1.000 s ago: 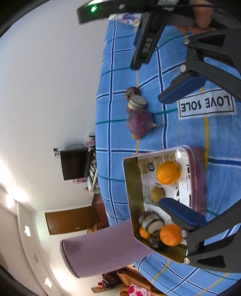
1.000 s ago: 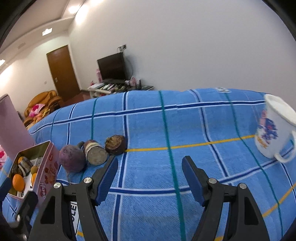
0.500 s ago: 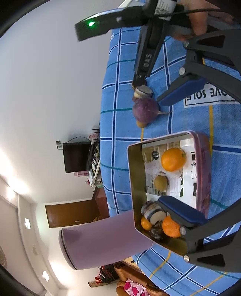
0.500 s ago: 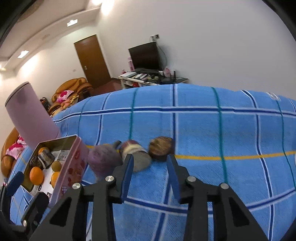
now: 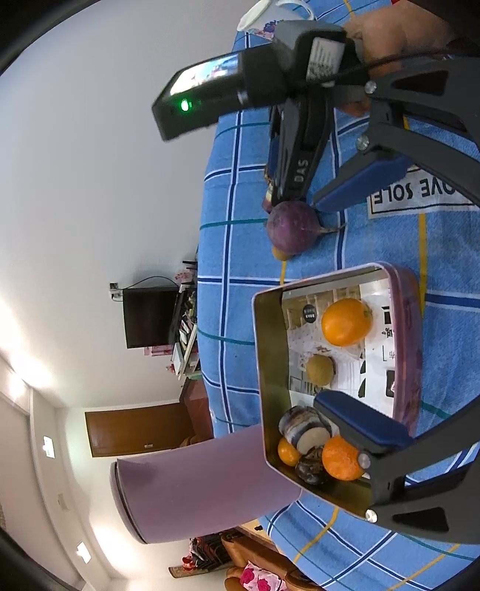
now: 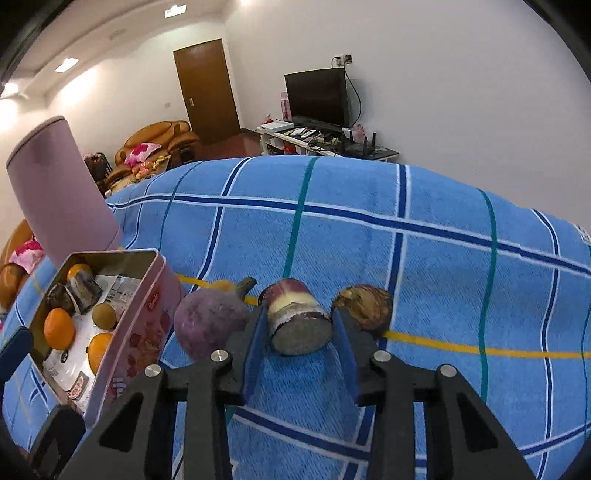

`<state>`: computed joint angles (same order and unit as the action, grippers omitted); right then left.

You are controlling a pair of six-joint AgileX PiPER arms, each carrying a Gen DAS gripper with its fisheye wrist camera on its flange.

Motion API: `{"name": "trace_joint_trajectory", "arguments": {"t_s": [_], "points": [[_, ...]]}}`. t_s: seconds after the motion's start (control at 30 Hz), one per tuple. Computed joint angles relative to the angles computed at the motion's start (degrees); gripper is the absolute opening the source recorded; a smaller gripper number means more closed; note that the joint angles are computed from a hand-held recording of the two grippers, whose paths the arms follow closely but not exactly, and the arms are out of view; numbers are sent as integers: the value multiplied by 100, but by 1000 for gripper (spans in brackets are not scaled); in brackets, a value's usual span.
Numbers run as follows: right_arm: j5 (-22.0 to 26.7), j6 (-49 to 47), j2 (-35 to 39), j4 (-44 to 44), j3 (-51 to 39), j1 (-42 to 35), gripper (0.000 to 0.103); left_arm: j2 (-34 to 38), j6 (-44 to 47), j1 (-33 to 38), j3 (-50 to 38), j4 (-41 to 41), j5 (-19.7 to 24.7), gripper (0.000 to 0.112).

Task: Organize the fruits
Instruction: 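Grasp the striped root slice with the right tool while the left tool moves toward the purple turnip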

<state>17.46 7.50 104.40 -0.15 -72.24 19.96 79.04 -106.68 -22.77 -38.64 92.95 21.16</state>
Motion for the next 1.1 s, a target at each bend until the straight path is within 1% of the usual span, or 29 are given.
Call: {"name": "trace_joint_trajectory", "arguments": {"t_s": [0.03, 0.07, 0.13, 0.2, 0.27, 0.33, 0.4, 0.43, 0.5, 0.6, 0.67, 0.77, 0.87, 0.9, 0.93, 0.97, 1.03, 1.1], "points": [[59, 173, 46, -215, -63, 29, 42, 1, -14, 8, 1, 15, -10, 99], [92, 171, 104, -202, -157, 29, 42, 7, -8, 8, -2, 11, -8, 99], [107, -281, 176, 303, -258, -60, 42, 32, -3, 21, -17, 17, -3, 99], [155, -587, 237, 546, -347, -103, 42, 38, 21, 2, -18, -12, 14, 99], [436, -1073, 334, 949, -577, -188, 42, 42, 107, -13, -42, -97, 24, 99], [674, -1209, 410, 969, -767, -199, 42, 20, 180, -37, -48, -160, 58, 99], [1075, -1393, 509, 958, -1059, -198, 41, -34, 124, -65, -17, -96, 154, 99], [1169, -1436, 494, 865, -1081, -172, 40, -40, 101, -42, -20, -70, 152, 99], [1016, -1257, 351, 447, -831, -69, 40, -26, 162, 25, -70, -161, 87, 99], [840, -1070, 244, 210, -593, -7, 41, 4, 209, 58, -109, -215, 51, 99], [898, -912, 339, -43, -723, 37, 41, -3, 193, 48, -103, -191, 117, 99], [1049, -757, 550, -312, -1017, 126, 41, -10, 221, 127, -101, -212, 46, 99], [1126, -150, 685, -1057, -1103, 289, 41, 57, 326, 157, -148, -288, 2, 99], [1060, -34, 680, -1179, -1001, 310, 40, 65, 378, 176, -160, -334, -43, 99], [938, 23, 608, -1196, -862, 304, 40, 64, 383, 180, -168, -327, -74, 99], [881, -59, 527, -1003, -762, 246, 40, 71, 415, 161, -191, -339, -60, 99], [535, -438, 218, -273, -375, 28, 40, 78, 561, 117, -262, -439, -41, 95], [242, -843, -82, 376, -9, -155, 40, 132, 759, 20, -438, -621, 2, 95]]}}
